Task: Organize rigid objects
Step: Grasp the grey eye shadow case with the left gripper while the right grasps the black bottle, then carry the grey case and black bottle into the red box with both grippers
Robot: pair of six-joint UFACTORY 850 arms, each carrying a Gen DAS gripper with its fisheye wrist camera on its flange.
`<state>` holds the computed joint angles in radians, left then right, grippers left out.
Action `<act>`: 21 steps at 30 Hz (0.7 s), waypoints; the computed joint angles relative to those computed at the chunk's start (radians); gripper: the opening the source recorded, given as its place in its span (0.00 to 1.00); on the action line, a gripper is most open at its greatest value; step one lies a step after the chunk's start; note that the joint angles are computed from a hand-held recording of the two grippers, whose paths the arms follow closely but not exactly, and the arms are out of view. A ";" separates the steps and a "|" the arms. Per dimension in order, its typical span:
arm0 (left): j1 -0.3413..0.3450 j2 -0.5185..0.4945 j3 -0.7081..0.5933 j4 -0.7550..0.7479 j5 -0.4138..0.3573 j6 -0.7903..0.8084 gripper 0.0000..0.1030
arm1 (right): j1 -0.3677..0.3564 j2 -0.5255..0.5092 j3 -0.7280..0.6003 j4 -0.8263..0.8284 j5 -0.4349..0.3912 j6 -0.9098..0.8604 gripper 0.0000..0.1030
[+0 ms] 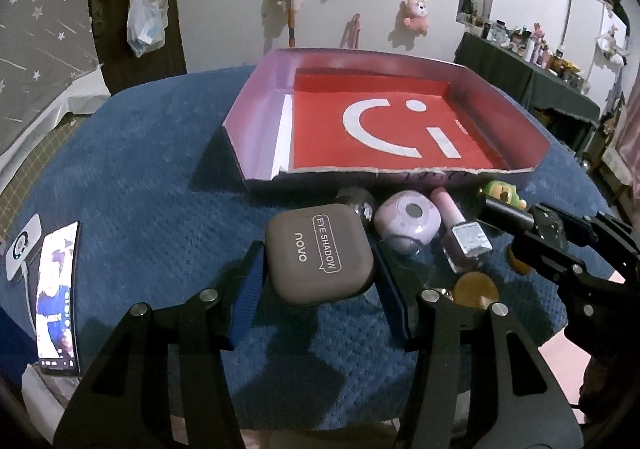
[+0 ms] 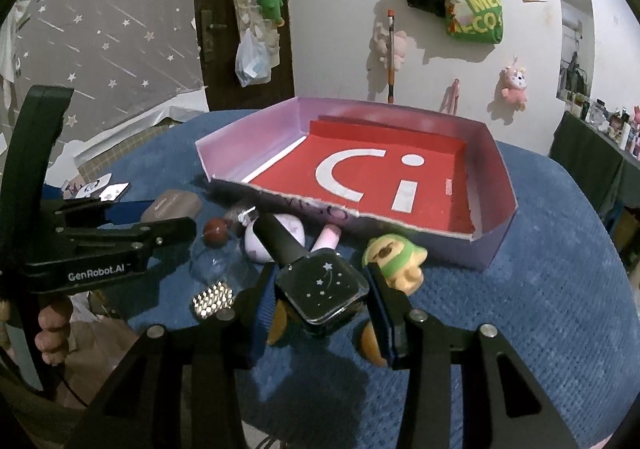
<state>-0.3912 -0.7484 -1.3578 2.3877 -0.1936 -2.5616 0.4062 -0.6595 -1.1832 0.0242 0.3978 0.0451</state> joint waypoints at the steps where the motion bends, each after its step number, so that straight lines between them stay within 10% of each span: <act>1: 0.000 0.000 -0.003 0.002 -0.003 0.001 0.50 | -0.002 0.000 -0.003 -0.004 -0.001 0.004 0.45; 21: 0.015 -0.075 -0.194 -0.128 0.078 0.186 0.50 | -0.058 -0.072 -0.205 -0.234 -0.174 0.264 0.45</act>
<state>-0.3766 -0.8233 -1.5520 2.2601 -0.1153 -2.3753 0.3479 -0.7311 -1.3878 -0.2098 0.2241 0.3089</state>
